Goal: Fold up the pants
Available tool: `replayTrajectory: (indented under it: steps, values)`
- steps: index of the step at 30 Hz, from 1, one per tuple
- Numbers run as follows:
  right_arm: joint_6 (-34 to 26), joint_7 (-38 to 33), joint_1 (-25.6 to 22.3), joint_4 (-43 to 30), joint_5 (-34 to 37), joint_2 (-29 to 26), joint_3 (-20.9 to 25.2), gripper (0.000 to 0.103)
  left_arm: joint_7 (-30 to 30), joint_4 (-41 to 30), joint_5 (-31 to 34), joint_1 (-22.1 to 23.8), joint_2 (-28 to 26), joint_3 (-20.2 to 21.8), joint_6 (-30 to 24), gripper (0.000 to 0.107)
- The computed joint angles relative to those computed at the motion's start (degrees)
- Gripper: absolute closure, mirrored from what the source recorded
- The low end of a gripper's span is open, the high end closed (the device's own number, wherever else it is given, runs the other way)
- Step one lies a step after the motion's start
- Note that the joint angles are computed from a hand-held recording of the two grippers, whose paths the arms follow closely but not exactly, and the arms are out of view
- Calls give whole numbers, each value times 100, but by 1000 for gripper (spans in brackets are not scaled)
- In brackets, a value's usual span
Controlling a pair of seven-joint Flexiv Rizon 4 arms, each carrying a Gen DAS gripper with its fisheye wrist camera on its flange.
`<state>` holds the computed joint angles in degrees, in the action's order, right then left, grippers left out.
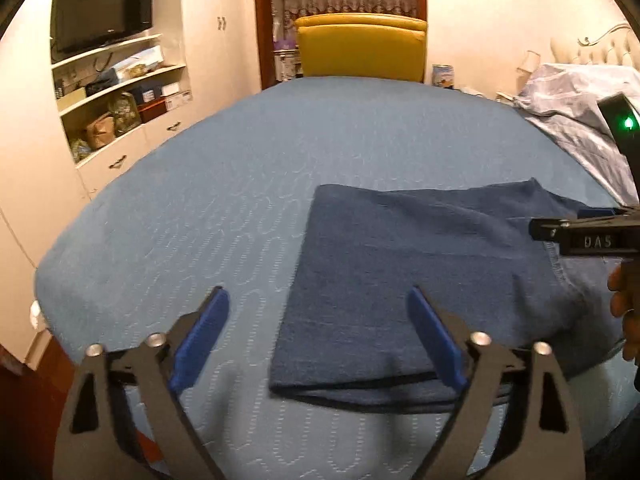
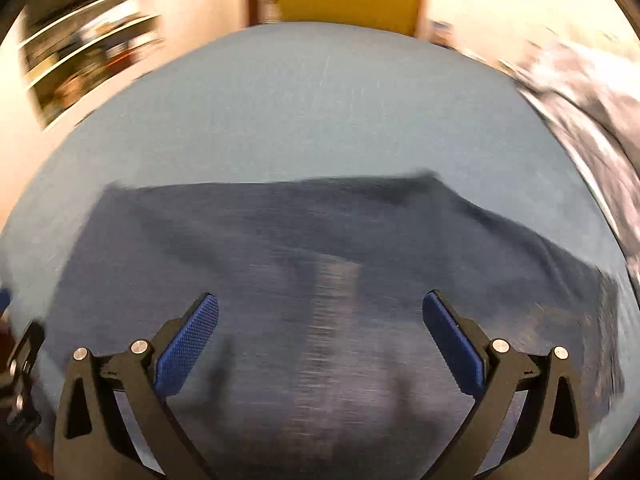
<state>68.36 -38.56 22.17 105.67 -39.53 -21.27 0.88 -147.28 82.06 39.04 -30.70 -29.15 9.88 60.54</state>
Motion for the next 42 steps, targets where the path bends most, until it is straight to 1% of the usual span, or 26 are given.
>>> replayTrajectory:
  steps: [1,3,5,7,8,9,11,12,13,14,17,19,20,23,25,26,27,29,31,32,34,36,38,40,41,42]
  values:
    - [-124,-45,74,-162,-4,-92,31,5,53,-23,-29,-3,-3,-9,-114,29]
    - [-246,-17,182,-360,-32,-243,13,5,236,67,-277,167,-6,-161,-50,48]
    - [-464,-241,261,-680,-29,-517,26,5,456,205,-647,358,-25,-323,99,50]
    - [-987,-442,385,-1026,72,-783,24,5,818,242,-887,454,-107,-425,186,50]
    - [-1142,-457,414,-1095,100,-859,-6,5,988,150,-962,403,-177,-396,-80,50]
    - [-956,-477,334,-1053,220,-885,36,5,1024,121,-1041,376,-217,-357,-240,50]
    - [-863,-289,314,-865,361,-730,8,5,902,368,-1277,485,-160,-368,96,48]
    - [-783,-80,439,-682,183,-580,-156,5,882,392,-1286,450,-141,-314,123,49]
    - [-468,288,509,-313,-247,-301,-286,5,868,400,-1210,387,-121,-241,186,51]
    - [-327,543,543,-43,-496,-70,-315,5,803,427,-1074,309,-83,-160,381,51]
    - [-225,632,376,410,-390,268,58,6,931,523,-1162,353,-86,-247,795,51]
    - [-102,873,324,728,-428,434,154,8,1086,483,-1308,322,-174,-242,666,51]
    - [-141,810,288,764,-338,433,248,11,1104,428,-1307,246,-218,-179,517,52]
    - [-565,577,307,730,-101,393,439,17,1214,304,-1222,126,-234,-93,301,54]
    - [-504,551,243,731,117,329,492,16,1006,355,-1185,127,-164,-26,506,55]
    - [-486,531,244,742,118,321,479,16,1000,363,-1216,192,-141,-55,676,55]
    - [-514,506,263,739,88,323,465,16,1078,271,-1227,207,-156,-56,647,55]
    - [-496,453,239,727,158,297,465,15,1362,-55,-1292,282,-281,-117,487,55]
    - [-482,421,237,711,211,270,460,15,1990,-391,-1592,495,-458,-375,269,55]
    - [-467,416,244,718,204,267,449,15,2368,-728,-1697,541,-616,-447,-19,56]
    - [-459,396,246,712,243,255,447,15,3035,-1155,-2090,767,-891,-706,-188,56]
    - [-459,349,236,699,260,246,432,14,3316,-1610,-2263,739,-1145,-629,-569,57]
    - [-456,290,227,660,271,214,415,14,3713,-1958,-2600,879,-1396,-763,-840,57]
    - [-447,262,225,649,291,201,411,13,3834,-2276,-2848,906,-1604,-725,-1332,57]
    - [-422,258,223,654,296,191,404,13,3921,-2372,-2956,937,-1692,-739,-1547,56]
    - [-405,261,227,653,297,182,396,13,3952,-2352,-3031,965,-1724,-753,-1561,52]
